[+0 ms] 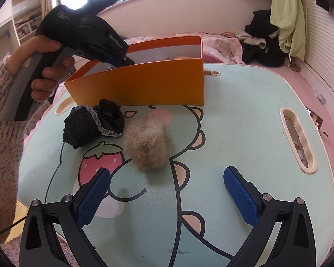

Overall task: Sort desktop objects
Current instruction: 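Reach into the orange box and grasp the white fluffy fur with left gripper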

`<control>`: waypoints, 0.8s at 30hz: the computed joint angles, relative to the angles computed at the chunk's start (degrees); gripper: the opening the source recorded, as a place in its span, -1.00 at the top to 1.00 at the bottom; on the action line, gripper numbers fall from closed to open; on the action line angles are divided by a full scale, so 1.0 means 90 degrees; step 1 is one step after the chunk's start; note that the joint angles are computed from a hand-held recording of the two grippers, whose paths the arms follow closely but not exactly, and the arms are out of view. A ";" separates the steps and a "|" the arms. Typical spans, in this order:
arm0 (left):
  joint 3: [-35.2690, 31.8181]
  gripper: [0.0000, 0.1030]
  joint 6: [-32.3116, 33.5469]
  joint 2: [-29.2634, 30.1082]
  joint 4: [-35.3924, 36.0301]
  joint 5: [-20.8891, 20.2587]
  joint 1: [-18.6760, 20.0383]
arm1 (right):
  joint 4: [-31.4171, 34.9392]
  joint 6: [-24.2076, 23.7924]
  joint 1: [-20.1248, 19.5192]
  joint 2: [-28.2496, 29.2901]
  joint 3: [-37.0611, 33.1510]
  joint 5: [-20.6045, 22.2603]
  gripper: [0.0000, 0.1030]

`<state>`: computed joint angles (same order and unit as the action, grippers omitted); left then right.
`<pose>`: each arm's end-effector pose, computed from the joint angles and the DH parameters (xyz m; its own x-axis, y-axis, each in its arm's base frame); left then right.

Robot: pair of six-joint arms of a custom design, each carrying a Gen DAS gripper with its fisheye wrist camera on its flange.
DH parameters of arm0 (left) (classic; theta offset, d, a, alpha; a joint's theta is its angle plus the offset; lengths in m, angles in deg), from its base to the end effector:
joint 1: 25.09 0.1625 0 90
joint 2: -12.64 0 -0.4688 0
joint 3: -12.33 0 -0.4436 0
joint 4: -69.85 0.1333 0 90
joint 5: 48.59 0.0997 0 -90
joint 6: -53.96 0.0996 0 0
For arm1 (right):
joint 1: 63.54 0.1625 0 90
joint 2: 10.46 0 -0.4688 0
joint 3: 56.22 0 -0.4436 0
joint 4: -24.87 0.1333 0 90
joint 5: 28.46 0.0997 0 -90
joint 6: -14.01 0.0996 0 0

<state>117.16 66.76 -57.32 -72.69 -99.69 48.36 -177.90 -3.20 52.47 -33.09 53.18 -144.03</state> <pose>0.0045 -0.6723 0.3057 -0.7203 0.2404 -0.6507 0.4420 0.8820 -0.1634 0.3384 -0.4877 -0.1371 -0.7370 -0.4544 0.5003 -0.6409 0.7049 -0.3040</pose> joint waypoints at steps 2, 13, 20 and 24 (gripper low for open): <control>0.0158 1.00 0.0019 -0.0332 -0.0072 -0.0430 -0.0046 | 0.0012 -0.0003 0.0000 0.0003 -0.0011 -0.0008 -0.97; 0.0752 0.21 0.0351 -0.1035 -0.0382 -0.0665 -0.0250 | 0.0035 -0.0015 0.0029 0.0031 -0.0038 -0.0086 -0.99; 0.0331 -0.24 0.0304 0.0008 -0.0463 -0.0066 -0.0094 | 0.0028 -0.0005 0.0027 0.0034 -0.0040 -0.0081 -0.99; 0.0150 0.11 0.0203 0.0299 -0.0265 0.0097 -0.0014 | 0.0028 -0.0005 0.0026 0.0035 -0.0043 -0.0078 -0.99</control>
